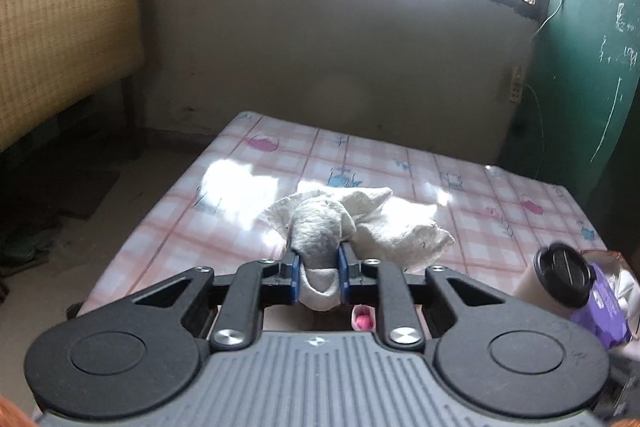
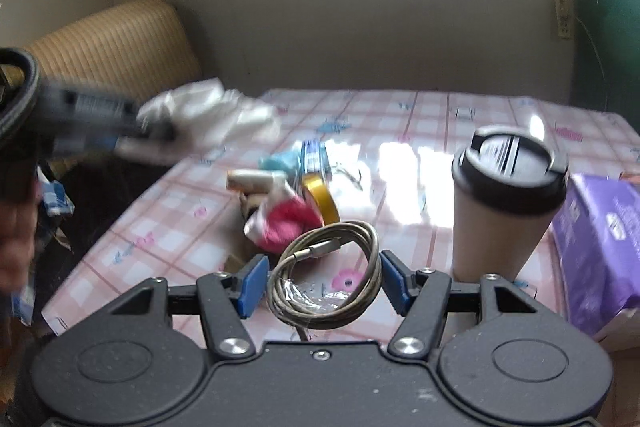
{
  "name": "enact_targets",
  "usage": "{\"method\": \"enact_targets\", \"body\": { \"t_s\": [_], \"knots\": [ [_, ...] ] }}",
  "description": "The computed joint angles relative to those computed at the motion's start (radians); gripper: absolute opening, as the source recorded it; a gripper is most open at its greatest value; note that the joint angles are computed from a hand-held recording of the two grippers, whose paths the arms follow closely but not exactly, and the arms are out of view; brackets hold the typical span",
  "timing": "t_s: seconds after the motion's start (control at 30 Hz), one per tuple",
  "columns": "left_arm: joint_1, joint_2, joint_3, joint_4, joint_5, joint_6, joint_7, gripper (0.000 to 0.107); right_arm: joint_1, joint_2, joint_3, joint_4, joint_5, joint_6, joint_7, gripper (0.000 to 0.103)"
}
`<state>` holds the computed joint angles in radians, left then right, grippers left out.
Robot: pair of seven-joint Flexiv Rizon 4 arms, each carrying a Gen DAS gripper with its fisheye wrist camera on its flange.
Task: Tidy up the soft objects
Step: 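Close the right tool on the coiled grey cable while left tool holds the cloth, then carry the white cloth and grey cable with both tools to the box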
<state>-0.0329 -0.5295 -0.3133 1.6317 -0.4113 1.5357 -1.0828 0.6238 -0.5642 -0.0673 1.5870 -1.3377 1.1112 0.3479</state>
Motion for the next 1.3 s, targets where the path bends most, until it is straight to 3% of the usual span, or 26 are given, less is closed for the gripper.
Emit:
{"method": "enact_targets", "body": {
  "t_s": [0.23, 0.43, 1.3],
  "knots": [
    [-0.051, 0.038, 0.076, 0.042, 0.008, -0.057, -0.066, 0.021, 0.006, 0.024, 0.011, -0.010, 0.007, -0.030, -0.048, 0.073],
    [-0.025, 0.060, 0.035, 0.076, -0.009, -0.041, -0.033, 0.021, 0.010, 0.035, 0.014, -0.021, 0.014, -0.053, -0.071, 0.073],
    [-0.013, 0.066, 0.012, 0.091, -0.038, -0.046, 0.018, 0.021, 0.013, 0.059, 0.035, -0.022, 0.042, -0.116, -0.096, 0.073]
  ]
}}
